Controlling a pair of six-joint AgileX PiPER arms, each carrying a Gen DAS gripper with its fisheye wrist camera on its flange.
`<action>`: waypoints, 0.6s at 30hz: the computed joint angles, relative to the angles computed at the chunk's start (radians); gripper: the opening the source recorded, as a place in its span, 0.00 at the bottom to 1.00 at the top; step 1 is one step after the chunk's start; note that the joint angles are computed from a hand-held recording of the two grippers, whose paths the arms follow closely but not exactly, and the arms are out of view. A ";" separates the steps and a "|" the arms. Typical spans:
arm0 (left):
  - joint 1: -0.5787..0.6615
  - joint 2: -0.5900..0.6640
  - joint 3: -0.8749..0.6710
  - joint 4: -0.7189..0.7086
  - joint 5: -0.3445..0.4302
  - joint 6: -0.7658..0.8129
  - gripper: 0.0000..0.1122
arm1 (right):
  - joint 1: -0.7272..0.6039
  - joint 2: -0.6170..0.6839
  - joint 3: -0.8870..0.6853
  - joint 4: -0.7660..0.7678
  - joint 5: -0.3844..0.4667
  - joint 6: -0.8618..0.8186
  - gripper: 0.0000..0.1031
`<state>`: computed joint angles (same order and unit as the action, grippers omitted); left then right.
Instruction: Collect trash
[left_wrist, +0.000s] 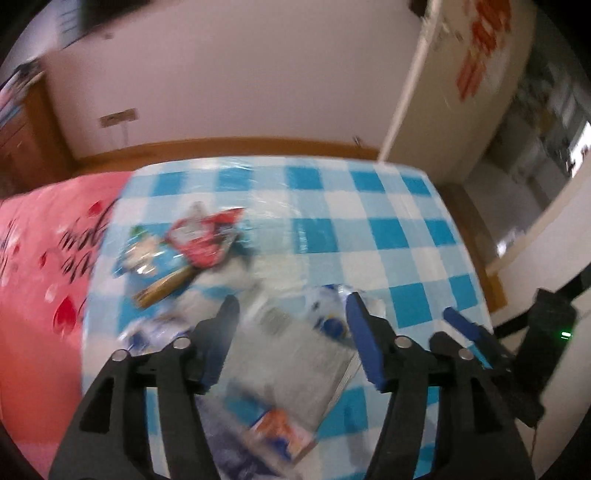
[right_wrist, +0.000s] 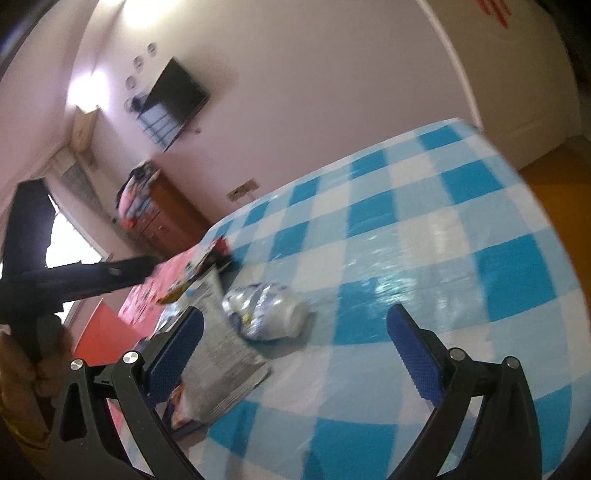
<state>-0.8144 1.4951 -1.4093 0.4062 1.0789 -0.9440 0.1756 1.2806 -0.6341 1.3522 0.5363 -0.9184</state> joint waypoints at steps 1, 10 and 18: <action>0.004 -0.034 0.031 0.008 -0.002 -0.025 0.61 | 0.021 0.006 -0.007 -0.003 0.005 -0.004 0.95; 0.015 -0.308 0.358 -0.043 -0.093 -0.287 0.61 | 0.211 0.064 -0.086 -0.100 0.000 0.037 0.95; 0.232 -0.412 0.637 -0.351 -0.424 -0.200 0.61 | 0.309 0.136 -0.150 -0.193 -0.018 0.085 0.95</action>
